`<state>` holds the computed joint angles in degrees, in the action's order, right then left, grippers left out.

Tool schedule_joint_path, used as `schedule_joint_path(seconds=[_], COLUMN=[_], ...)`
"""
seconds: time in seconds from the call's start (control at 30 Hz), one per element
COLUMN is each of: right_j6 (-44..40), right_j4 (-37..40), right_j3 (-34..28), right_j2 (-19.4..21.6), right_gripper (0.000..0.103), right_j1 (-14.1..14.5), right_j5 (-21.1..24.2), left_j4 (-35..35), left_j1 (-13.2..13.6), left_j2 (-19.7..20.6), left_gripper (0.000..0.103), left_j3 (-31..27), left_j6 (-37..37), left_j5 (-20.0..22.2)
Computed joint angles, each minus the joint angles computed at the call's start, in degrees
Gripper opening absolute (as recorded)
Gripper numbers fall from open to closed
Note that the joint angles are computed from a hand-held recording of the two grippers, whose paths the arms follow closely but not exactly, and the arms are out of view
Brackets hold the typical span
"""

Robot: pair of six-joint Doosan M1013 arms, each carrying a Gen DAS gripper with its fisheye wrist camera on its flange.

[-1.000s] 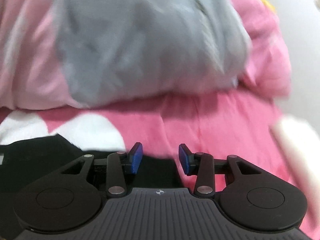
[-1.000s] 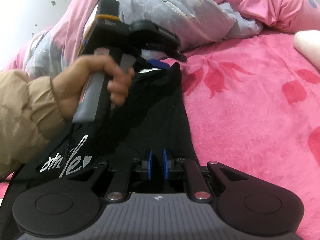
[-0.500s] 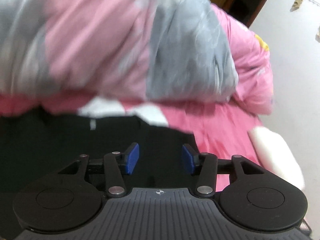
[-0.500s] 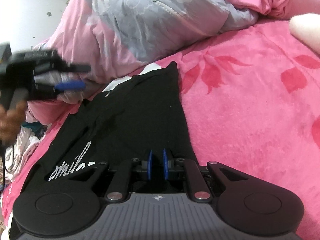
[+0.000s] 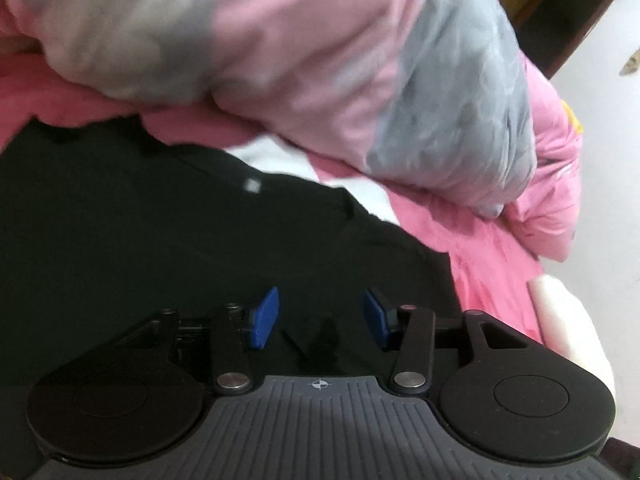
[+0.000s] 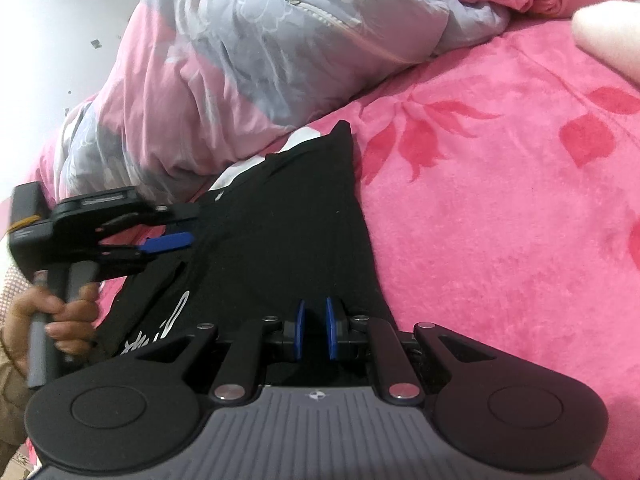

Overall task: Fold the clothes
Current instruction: 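Smooth the shirt flat with the right gripper, print facing up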

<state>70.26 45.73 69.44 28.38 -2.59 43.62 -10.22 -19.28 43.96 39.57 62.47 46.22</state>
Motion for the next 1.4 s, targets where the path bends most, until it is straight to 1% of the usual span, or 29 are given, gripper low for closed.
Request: schedule_joint_path(seconds=[0.07, 0.17, 0.23, 0.3, 0.33, 0.4, 0.47, 0.53, 0.57, 0.63, 0.67, 0.73, 0.83, 0.87, 0.97, 1.0, 1.03, 1.07, 1.1, 1.13, 1.17, 1.2, 1.27, 1.33, 1.37, 1.4], right_j6=[-0.14, -0.06, -2.84, -10.84, -14.79, -15.86, -13.20, -11.75, -12.72, -16.49, -18.03, -18.95, -9.98, -6.36, -3.06, -3.40, -4.90, -6.43, -8.82, -10.11, -9.50, -7.45, -0.97, 6.98, 11.24, 15.24], right_j4=[0.42, 1.07, -0.85, 1.69, 3.82, 1.73, -5.24, -9.93, -10.21, -6.89, -6.03, -6.48, -8.37, -10.25, -15.73, -17.53, -17.86, -16.30, -12.94, -11.52, -13.11, -15.98, -19.59, -22.33, -25.35, -28.20], right_j3=[0.05, 0.09, 0.82, 2.99, 3.53, 3.11, 1.14, 0.05, 0.08, 0.32, 1.09, 2.28, 0.29, -0.43, -1.95, -0.52, 0.56, 0.79, 0.38, 0.08, -0.03, -0.64, -3.80, -7.20, -8.35, -9.17], right_j2=[0.03, -0.12, -1.33, -3.01, -3.38, -3.16, -2.10, -1.83, -2.20, -2.87, -3.51, -4.57, -3.15, -2.55, -1.03, -1.86, -2.87, -3.39, -3.55, -3.74, -4.04, -4.08, -2.43, 0.06, 1.18, 2.08], right_gripper=[0.011, 0.013, 0.014, 0.014, 0.014, 0.014, 0.014, 0.015, 0.015, 0.015, 0.015, 0.015, 0.015, 0.014, 0.013, 0.013, 0.012, 0.011, 0.010, 0.010, 0.010, 0.010, 0.010, 0.010, 0.010, 0.010], right_j1=[-0.08, -0.22, 0.62, 1.49, 1.80, 2.68, 3.72, 4.45, 4.56, 4.09, 4.06, 4.39, 4.53, 4.78, 5.99, 6.64, 6.93, 6.75, 6.15, 5.84, 6.09, 6.49, 6.79, 6.93, 7.35, 7.81], right_j5=[0.09, 0.09, -2.57, -7.15, -7.78, -7.38, -4.23, -2.06, -1.30, 1.66, 1.02, -3.02, -5.11, -5.17, -1.27, -3.16, -3.60, -2.15, 1.15, 2.85, 1.80, 0.50, -0.38, 0.00, -0.07, 0.90], left_j4=[-1.16, -1.29, -2.05, -1.08, 0.25, 4.03, 7.59, 10.10, 11.23, 13.45, 14.41, 15.68, 17.09, 17.71, 20.31, 20.28, 19.32, 18.29, 17.16, 15.95, 14.64, 13.63, 11.24, 9.74, 8.56, 7.31], left_j1=[0.33, 0.26, 0.36, 0.41, 0.34, 0.06, -0.14, -0.20, -0.19, -0.18, -0.18, -0.20, -0.39, -0.62, -1.59, -1.83, -2.00, -2.15, -2.31, -2.46, -2.60, -2.75, -3.03, -3.29, -3.37, -3.46], left_j2=[-2.18, -6.85, -9.92, -13.07, -14.59, -17.58, -20.82, -23.76, -25.26, -27.65, -28.66, -30.18, -31.27, -31.17, -30.37, -29.94, -29.35, -28.76, -28.15, -27.53, -26.91, -26.32, -25.31, -24.76, -24.57, -24.37], left_gripper=[0.047, 0.047, 0.047, 0.047, 0.048, 0.048, 0.049, 0.051, 0.053, 0.053, 0.053, 0.054, 0.054, 0.054, 0.054, 0.054, 0.054, 0.054, 0.054, 0.054, 0.054, 0.054, 0.054, 0.054, 0.054, 0.054], left_j3=[2.72, 8.89, 12.65, 16.46, 18.23, 21.63, 25.54, 29.44, 31.50, 34.83, 36.26, 38.65, 40.90, 41.16, 41.43, 41.35, 41.12, 40.87, 40.59, 40.29, 39.96, 39.71, 39.53, 39.91, 40.24, 40.57], left_j6=[0.70, 0.92, 1.75, 1.58, 1.03, -0.75, -3.21, -6.04, -7.58, -10.74, -12.08, -13.47, -13.80, -13.42, -12.13, -10.93, -8.93, -6.84, -4.66, -2.38, -0.01, 1.73, 5.01, 6.88, 8.44, 10.08], left_j5=[-0.87, -3.30, -3.89, -4.38, -4.43, -4.31, -4.91, -6.17, -7.01, -8.33, -8.94, -10.36, -11.96, -12.31, -13.23, -13.85, -14.75, -15.61, -16.44, -17.24, -17.99, -18.85, -21.06, -22.63, -23.33, -24.02])
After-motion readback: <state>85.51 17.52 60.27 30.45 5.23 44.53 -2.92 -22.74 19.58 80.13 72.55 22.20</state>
